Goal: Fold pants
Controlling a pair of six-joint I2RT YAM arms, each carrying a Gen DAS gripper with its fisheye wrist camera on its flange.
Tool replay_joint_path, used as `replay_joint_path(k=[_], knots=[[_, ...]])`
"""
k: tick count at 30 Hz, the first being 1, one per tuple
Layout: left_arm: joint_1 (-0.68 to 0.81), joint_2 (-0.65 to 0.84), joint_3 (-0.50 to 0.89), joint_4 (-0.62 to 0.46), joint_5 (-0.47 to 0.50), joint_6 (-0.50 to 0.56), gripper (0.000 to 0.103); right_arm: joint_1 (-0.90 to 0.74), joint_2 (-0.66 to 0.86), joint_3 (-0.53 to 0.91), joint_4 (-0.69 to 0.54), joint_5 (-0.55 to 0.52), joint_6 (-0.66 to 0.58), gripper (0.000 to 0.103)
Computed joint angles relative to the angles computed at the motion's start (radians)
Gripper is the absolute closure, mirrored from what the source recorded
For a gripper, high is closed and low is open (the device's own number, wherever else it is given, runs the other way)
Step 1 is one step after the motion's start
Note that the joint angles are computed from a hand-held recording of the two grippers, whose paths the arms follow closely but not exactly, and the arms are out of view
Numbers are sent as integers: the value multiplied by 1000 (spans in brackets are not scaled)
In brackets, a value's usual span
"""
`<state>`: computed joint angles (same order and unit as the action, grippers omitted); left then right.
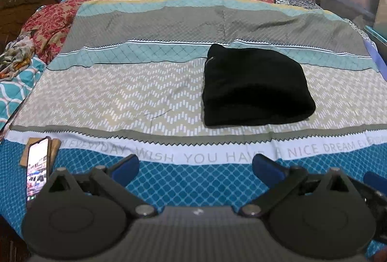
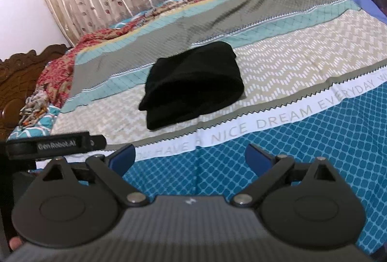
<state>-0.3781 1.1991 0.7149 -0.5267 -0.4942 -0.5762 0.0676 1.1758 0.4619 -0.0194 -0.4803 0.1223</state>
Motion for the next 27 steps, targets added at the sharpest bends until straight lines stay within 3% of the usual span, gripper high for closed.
replay_joint_path(k=[11, 27], knots=[[-110, 12, 40, -191, -143, -126, 0, 15, -150, -82, 2, -4, 8, 0], [-126, 11, 25, -224, -53, -179, 0, -6, -168, -109, -30, -10, 14, 0]])
